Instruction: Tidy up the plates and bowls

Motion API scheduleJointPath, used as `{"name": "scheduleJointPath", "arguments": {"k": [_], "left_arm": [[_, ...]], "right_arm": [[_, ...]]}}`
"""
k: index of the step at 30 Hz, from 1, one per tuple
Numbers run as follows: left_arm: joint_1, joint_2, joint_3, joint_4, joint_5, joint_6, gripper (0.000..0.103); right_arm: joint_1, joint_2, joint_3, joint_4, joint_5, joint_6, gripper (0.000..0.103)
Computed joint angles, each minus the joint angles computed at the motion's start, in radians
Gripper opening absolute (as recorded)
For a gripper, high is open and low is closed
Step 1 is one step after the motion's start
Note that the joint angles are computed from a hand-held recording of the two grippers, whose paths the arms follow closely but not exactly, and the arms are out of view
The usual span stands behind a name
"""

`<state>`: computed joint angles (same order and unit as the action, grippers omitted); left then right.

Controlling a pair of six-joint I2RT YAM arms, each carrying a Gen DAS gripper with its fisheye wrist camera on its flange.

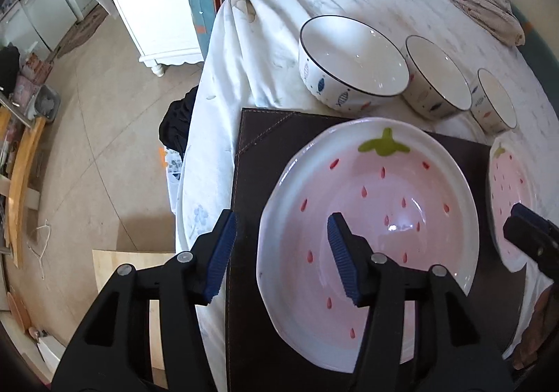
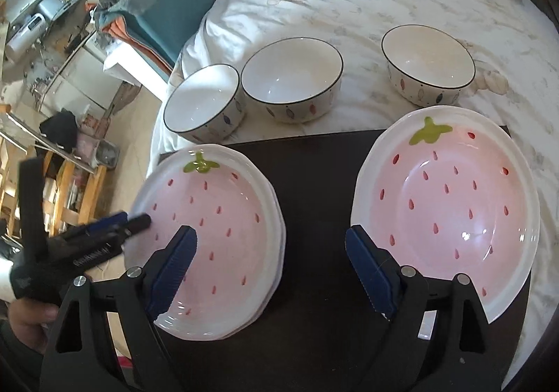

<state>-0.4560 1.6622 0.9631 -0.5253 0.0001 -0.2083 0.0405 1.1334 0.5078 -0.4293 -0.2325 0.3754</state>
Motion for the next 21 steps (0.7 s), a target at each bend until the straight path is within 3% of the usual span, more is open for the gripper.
{"name": "scheduleJointPath", "arguments": {"k": [7,9,11,13,16,21], "left_arm": [[0.042,0.096,0.078,-0.057,0.056,-0.030,0.050],[0.051,0.103,0.075,-0.051,0.070,-0.032,0.050],[0.056,0.118,0.081,-0.054,0.090,-0.030,0.050],[0.051,0.123,0.079,-0.050,0.096,-0.028,0.040],[0.047,0.151,0.097,-0.062,0.107,-0.025,0.033],[0.044,0.157,0.099,-0.057,0.110,-0.026,0.033]], "right_arm": [[-0.037,0.077,0.004,0.042,-0.052,-0.005,0.089],[-0.068,0.158,0.027,0.033,-0.159,-0.025,0.076],[-0.071,0.228,0.049,0.012,-0.197,-0.028,0.052],[-0.065,0.261,0.052,0.012,-0.194,-0.020,0.044],[-0.079,0.309,0.047,0.037,-0.245,-0.011,0.040],[-0.104,0.376,0.045,0.079,-0.336,0.005,0.036]]}}
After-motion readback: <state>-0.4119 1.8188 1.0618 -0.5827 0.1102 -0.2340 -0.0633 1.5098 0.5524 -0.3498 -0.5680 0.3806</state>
